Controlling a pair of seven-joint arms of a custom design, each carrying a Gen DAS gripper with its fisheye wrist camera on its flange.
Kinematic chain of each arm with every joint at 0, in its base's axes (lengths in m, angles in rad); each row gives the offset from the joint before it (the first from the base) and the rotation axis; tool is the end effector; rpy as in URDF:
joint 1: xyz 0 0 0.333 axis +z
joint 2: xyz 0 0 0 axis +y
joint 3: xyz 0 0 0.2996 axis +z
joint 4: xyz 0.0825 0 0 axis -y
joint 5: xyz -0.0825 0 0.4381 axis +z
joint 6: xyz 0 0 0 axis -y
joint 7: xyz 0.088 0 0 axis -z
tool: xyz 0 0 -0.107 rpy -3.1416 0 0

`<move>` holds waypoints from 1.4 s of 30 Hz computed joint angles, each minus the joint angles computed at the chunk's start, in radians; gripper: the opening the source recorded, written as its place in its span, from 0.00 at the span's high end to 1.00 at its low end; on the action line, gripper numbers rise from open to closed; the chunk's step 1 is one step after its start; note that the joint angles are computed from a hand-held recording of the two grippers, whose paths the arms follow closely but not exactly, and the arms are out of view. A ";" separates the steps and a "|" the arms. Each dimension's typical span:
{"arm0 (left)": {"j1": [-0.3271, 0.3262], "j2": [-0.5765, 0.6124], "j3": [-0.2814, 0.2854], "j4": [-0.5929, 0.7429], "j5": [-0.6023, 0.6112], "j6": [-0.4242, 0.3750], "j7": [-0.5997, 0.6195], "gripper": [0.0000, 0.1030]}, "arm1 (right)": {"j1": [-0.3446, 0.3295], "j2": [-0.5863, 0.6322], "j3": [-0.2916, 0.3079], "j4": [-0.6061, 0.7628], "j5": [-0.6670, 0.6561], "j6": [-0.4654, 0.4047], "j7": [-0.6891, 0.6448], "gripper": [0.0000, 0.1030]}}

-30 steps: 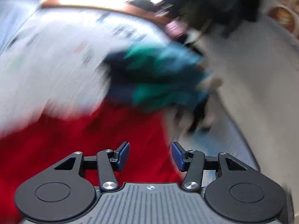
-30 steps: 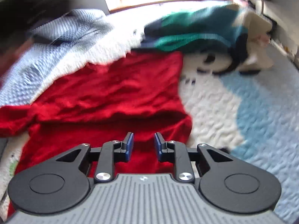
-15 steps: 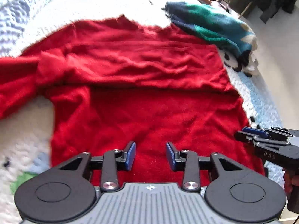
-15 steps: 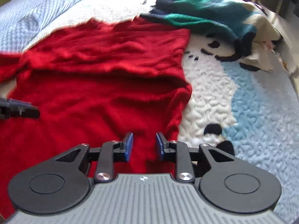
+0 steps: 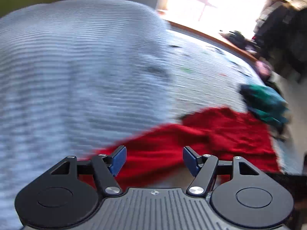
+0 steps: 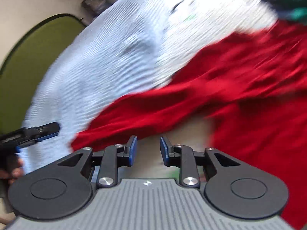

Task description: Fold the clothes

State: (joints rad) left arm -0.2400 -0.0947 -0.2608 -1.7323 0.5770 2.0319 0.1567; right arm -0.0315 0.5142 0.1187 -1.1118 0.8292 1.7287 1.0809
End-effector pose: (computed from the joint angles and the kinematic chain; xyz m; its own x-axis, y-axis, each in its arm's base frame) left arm 0.5558 -0.2766 0.6350 0.6118 -0.7622 0.2115 -0.5306 -0.5938 -0.6049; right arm 0.7547 0.1097 0.5497 0.4757 -0.5804 -0.6609 -0.8771 -0.2559 -0.4065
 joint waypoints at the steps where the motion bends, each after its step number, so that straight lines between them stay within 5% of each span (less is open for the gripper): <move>1: 0.007 -0.062 0.013 -0.064 -0.026 0.000 -0.017 0.34 | 0.008 -0.035 0.012 -0.056 0.019 0.001 0.014 0.72; 3: 0.029 -0.171 0.032 -0.183 -0.079 0.022 -0.056 0.34 | 0.032 -0.110 0.026 -0.170 0.061 0.008 0.035 0.72; 7: 0.036 -0.330 0.130 -0.423 -0.288 0.282 0.044 0.36 | 0.097 -0.212 0.027 -0.322 0.119 0.028 0.034 0.72; 9: 0.018 -0.333 0.179 -0.466 -0.385 0.368 0.183 0.37 | 0.135 -0.252 0.023 -0.387 0.134 0.069 0.030 0.72; 19: -0.021 -0.254 0.330 -0.543 -0.856 0.524 0.636 0.34 | 0.250 -0.287 0.006 -0.495 0.141 0.241 0.304 0.67; 23: -0.064 -0.201 0.396 -0.509 -1.085 0.504 0.913 0.38 | 0.263 -0.286 0.007 -0.517 0.150 0.275 0.437 0.67; 29: -0.034 -0.139 0.427 -0.435 -1.271 0.346 1.142 0.66 | 0.270 -0.288 0.010 -0.541 0.174 0.329 0.460 0.65; 32: -0.001 -0.100 0.414 -0.397 -1.312 0.286 1.183 0.84 | 0.265 -0.255 0.014 -0.509 0.181 0.325 0.477 0.67; 33: 0.009 -0.090 0.405 -0.386 -1.319 0.276 1.199 0.88 | 0.260 -0.241 0.016 -0.495 0.187 0.317 0.470 0.78; 36: 0.042 -0.074 0.369 -0.360 -1.320 0.277 1.220 0.90 | 0.250 -0.208 0.021 -0.443 0.170 0.283 0.448 0.90; 42: 0.122 -0.034 0.305 -0.204 -1.247 0.133 1.213 0.90 | 0.213 -0.175 0.028 -0.361 0.194 0.197 0.507 0.91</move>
State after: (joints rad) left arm -0.1182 -0.1288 0.0443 -1.9364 -0.6695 2.1648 1.3692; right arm 0.1811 0.3394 0.1464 -1.4731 1.0229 1.9262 1.5874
